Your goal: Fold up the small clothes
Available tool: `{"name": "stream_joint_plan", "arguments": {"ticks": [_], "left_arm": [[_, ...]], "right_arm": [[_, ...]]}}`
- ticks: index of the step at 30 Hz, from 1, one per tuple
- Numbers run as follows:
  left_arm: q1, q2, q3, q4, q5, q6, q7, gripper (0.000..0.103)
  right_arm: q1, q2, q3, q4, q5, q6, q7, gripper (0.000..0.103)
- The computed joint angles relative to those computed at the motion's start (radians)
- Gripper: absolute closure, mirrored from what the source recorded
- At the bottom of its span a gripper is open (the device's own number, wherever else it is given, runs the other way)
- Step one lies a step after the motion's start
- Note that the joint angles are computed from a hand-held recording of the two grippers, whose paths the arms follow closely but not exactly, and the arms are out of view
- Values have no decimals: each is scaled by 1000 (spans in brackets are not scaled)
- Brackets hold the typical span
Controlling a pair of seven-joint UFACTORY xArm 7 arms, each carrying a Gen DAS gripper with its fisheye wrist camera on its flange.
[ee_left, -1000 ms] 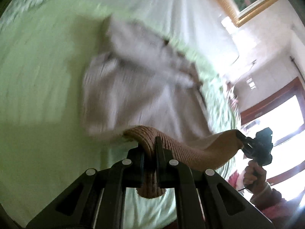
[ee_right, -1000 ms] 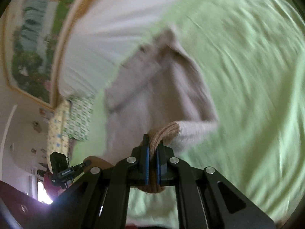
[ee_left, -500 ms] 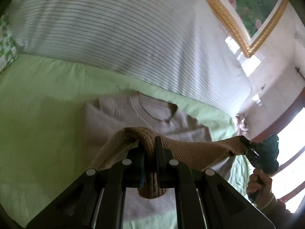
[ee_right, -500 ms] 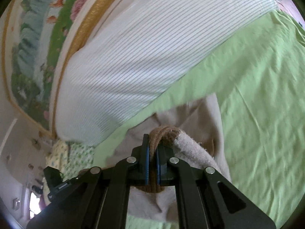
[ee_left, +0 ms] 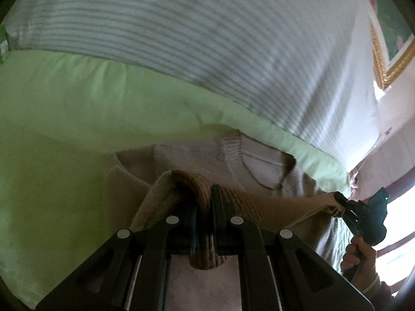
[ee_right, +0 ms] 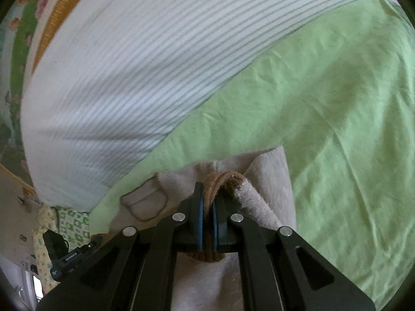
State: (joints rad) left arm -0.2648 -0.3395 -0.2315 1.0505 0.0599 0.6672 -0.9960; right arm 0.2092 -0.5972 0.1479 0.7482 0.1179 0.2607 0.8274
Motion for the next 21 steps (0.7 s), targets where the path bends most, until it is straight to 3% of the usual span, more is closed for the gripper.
{"name": "stream_joint_plan", "arguments": {"ticks": [11,17,18,19,20,21], "left_arm": [[12,26,8,-42,22,-29,-19,94],[4,4,23,-34,-17,-11,-11,87],[9,-5,15,-31,-5,-4,-19,83],[15,-12,6,-24,9,8,-30,73],[30,-23,-13,-12,43,35,-57,63],[45,-32,-31,-2,78,57,-86,45]], "right_arm": [[-31,141,5,104,-56,42,-47,96],[-52,171,23,143,-84,96,-6,93],[-50,166,21,142,-83,97,-2,91],[-51,161,22,141,-85,100,4,88],[-57,144,25,132,-92,101,14,79],[-72,131,36,129,-107,98,30,62]]}}
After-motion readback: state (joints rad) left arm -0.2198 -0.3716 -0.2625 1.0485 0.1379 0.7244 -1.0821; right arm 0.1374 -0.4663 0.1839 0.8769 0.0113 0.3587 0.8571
